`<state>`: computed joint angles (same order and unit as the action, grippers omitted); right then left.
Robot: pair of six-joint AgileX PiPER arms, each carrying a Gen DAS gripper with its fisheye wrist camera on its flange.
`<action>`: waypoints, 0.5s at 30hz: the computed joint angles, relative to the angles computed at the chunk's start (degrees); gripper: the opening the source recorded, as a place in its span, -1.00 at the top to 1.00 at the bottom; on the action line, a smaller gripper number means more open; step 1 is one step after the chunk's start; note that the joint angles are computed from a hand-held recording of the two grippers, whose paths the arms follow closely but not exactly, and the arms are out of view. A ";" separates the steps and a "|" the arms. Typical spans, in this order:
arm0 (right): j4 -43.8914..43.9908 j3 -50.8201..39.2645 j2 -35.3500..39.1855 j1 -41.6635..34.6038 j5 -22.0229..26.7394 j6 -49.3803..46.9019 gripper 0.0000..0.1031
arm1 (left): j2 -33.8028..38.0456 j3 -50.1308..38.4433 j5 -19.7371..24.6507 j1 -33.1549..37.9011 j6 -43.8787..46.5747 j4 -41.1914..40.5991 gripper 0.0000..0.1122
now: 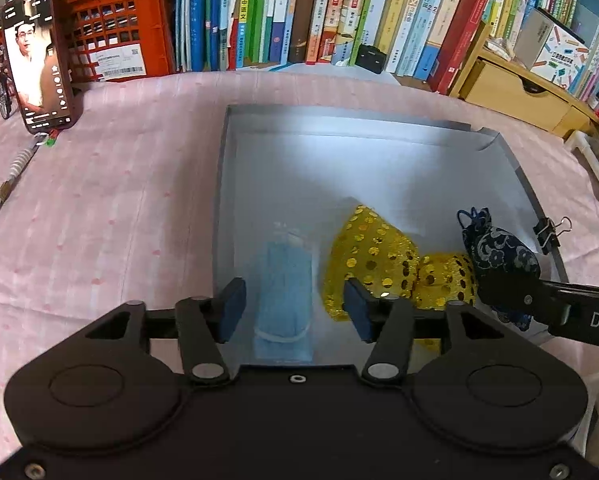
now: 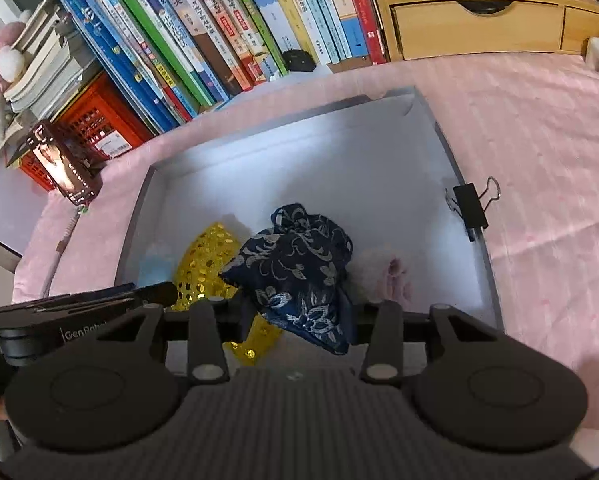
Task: Organize soft objects
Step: 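Lower both grippers into the tray and open them beside the gold balls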
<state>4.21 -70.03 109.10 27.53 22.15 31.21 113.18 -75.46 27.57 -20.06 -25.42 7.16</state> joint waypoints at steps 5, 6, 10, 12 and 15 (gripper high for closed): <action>3.20 0.48 -0.06 -0.42 -0.57 -3.49 -0.25 | -1.03 1.30 -1.26 0.38 1.85 -1.49 -0.20; 4.23 0.72 -0.22 -0.58 -0.73 -4.53 -0.28 | -1.29 1.52 -1.38 0.29 1.85 -1.41 -0.23; 3.56 1.32 -1.18 -0.30 -0.77 -4.05 -0.39 | -2.43 2.69 -1.95 -0.63 0.30 0.93 -0.30; 2.78 1.95 -2.08 -0.13 -1.00 -3.46 -0.44 | -3.08 3.28 -1.99 -1.17 -0.24 1.60 -0.31; 2.06 2.66 -3.36 0.07 -0.92 -2.77 -0.45 | -4.18 4.33 -2.04 -1.75 -0.18 1.62 -0.32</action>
<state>6.27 -67.37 105.74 27.60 21.23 28.43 109.00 -71.14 25.53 -21.81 -25.60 8.78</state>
